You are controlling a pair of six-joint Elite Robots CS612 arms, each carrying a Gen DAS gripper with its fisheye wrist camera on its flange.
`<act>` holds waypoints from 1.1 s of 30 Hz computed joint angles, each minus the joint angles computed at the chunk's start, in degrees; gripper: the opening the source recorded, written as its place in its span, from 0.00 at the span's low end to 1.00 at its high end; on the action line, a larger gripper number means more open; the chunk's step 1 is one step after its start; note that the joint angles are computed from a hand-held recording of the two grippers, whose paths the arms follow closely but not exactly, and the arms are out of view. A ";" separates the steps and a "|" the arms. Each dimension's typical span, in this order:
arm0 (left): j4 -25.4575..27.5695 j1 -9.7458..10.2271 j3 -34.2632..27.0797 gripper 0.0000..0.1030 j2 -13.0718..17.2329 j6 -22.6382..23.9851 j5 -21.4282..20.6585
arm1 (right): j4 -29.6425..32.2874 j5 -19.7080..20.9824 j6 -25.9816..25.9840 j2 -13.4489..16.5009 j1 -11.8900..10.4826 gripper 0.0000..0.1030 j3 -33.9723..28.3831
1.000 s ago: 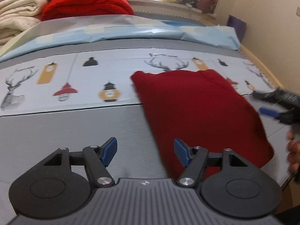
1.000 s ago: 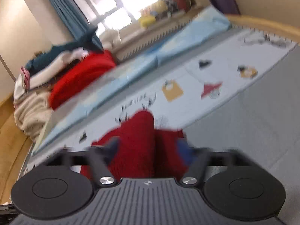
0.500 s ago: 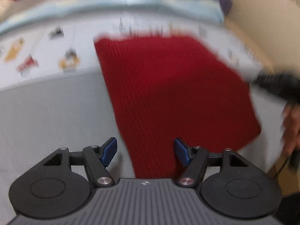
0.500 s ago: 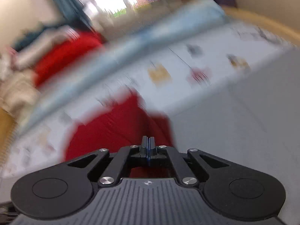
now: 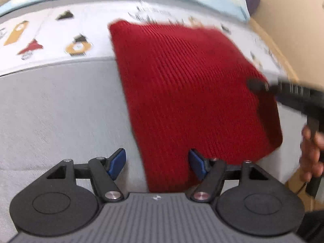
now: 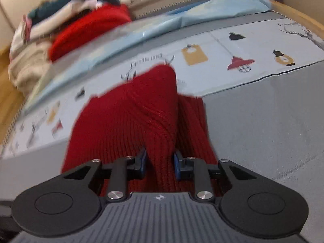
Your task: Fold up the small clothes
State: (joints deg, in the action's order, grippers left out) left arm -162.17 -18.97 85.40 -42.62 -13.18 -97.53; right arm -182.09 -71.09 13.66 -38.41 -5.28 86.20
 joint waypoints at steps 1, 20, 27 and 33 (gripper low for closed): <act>-1.73 0.11 0.32 0.75 -0.11 -1.69 0.91 | 0.31 -1.70 -0.62 -0.36 0.23 0.23 0.27; -1.42 5.78 -14.87 0.81 10.33 -22.22 -15.26 | 0.89 -1.08 16.56 2.99 -1.77 0.56 -3.37; -2.68 6.17 -19.40 0.86 14.65 -27.56 -20.83 | 7.64 2.29 21.82 4.32 -2.98 0.61 -4.74; -2.43 5.98 -22.00 0.89 16.59 -29.01 -22.22 | 7.65 5.91 22.84 5.40 -3.14 0.57 -5.51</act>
